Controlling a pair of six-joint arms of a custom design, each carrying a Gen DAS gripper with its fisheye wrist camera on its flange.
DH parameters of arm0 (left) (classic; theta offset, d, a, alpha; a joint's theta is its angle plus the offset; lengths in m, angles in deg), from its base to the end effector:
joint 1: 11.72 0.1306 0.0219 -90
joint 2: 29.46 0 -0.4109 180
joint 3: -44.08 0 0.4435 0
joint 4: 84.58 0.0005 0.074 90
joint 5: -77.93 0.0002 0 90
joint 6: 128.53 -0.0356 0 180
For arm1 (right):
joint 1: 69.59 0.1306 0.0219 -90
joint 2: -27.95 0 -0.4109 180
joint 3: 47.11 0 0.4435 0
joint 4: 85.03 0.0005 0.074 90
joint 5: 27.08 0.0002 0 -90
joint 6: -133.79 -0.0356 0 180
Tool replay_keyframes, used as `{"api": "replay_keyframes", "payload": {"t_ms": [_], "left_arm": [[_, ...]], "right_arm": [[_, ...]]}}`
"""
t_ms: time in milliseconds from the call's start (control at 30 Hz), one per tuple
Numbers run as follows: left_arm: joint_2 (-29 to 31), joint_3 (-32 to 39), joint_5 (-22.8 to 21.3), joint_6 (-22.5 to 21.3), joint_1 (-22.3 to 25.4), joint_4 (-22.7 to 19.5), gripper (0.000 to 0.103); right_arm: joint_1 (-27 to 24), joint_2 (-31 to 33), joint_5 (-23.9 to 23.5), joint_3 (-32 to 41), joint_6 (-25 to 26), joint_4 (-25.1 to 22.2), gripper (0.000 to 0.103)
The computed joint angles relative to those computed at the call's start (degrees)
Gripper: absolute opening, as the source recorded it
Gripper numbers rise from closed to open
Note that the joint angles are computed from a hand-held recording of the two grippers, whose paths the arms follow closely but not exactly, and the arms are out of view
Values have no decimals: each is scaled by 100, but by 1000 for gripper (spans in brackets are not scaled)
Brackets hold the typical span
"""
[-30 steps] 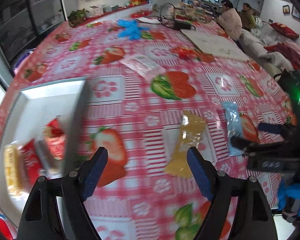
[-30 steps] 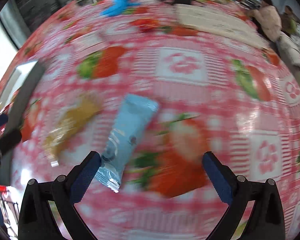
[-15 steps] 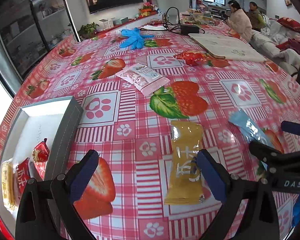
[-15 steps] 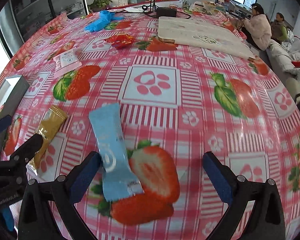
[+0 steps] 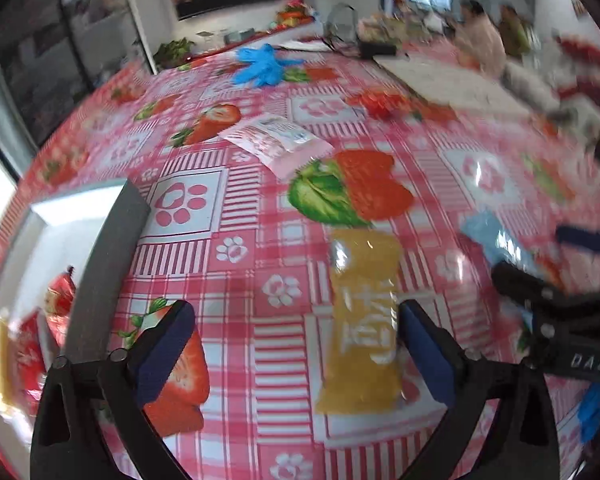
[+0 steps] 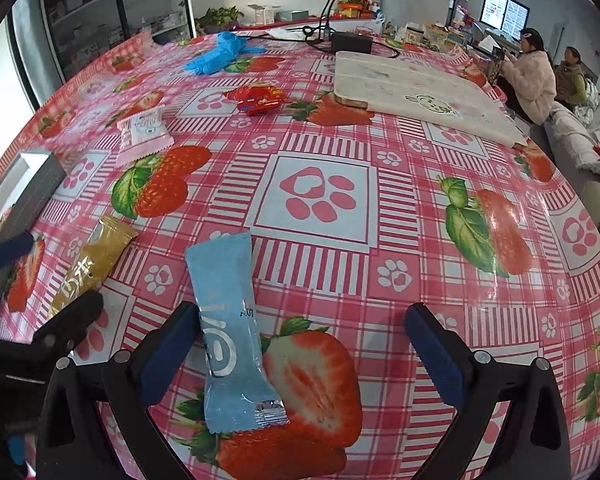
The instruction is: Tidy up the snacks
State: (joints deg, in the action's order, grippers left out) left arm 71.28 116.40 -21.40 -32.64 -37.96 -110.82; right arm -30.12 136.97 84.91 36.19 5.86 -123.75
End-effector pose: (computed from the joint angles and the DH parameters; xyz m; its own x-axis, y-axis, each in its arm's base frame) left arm 0.4970 -0.2391 0.2341 -0.7639 0.2637 -0.5889 0.2752 0.9587 0.0722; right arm 0.4730 0.3716 0.2300 -0.8350 0.0508 -0.5480 0.0615 0.9981 -0.0012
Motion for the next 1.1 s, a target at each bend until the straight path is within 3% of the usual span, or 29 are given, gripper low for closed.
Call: {"api": "replay_keyframes", "payload": {"t_ms": [100, 300, 1100], "left_arm": [[112, 120, 323, 255, 153, -75, 103], [159, 134, 436, 140, 145, 23, 103], [154, 118, 435, 141, 147, 37, 103]], "right_arm": [[-16, 53, 75, 70, -132, -48, 102], [-36, 104, 184, 110, -189, 13, 103], [-10, 82, 280, 51, -203, 116, 103]]}}
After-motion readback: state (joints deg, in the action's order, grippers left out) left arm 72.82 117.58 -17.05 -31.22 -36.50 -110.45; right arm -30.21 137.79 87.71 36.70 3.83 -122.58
